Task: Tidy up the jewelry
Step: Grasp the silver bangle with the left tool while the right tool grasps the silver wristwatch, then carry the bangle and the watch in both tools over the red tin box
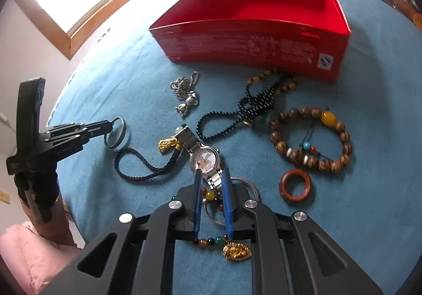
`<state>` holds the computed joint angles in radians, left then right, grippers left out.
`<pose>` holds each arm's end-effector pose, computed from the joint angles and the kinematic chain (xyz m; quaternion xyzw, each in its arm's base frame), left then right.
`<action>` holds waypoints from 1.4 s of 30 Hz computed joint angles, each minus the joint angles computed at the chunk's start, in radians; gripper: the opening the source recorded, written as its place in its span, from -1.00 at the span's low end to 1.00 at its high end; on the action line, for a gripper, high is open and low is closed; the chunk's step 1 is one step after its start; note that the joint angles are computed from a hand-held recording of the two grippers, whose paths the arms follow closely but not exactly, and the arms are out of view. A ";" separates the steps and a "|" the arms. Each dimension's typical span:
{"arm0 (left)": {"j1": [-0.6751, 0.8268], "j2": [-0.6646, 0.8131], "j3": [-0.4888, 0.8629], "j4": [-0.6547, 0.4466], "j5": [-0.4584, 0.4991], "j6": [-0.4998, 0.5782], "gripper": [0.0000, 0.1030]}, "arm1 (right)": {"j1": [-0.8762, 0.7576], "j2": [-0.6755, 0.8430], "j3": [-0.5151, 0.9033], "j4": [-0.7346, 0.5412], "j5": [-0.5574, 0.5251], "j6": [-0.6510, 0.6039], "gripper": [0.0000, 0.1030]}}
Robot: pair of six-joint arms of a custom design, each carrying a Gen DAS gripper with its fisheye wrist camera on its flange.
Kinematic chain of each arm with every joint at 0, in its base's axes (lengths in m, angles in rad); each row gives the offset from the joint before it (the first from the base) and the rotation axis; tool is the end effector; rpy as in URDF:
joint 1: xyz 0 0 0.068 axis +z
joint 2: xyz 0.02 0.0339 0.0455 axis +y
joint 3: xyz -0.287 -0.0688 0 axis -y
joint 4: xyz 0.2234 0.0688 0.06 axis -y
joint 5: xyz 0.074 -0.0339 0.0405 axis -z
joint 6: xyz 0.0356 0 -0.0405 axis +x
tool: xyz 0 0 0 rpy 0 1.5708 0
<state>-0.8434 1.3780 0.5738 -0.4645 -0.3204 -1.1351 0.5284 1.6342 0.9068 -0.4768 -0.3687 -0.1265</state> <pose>0.1382 -0.1384 0.1730 -0.1656 0.9621 -0.0375 0.2134 0.2383 0.1539 0.1961 -0.3425 0.9045 0.2124 0.1396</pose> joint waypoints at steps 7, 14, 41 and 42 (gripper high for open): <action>0.002 0.020 -0.002 0.027 0.007 0.001 -0.96 | 0.110 0.054 0.070 -0.043 0.074 -0.023 -0.39; 0.020 0.034 0.004 0.042 0.018 0.025 -0.96 | 0.173 0.131 0.122 -0.052 0.154 -0.018 -0.22; -0.047 -0.003 0.158 -0.130 -0.075 0.002 -0.96 | -0.013 -0.103 0.102 -0.086 0.016 -0.034 -0.40; -0.041 -0.002 0.177 -0.141 -0.078 0.016 -0.96 | -0.021 -0.110 0.108 -0.090 0.016 -0.034 -0.40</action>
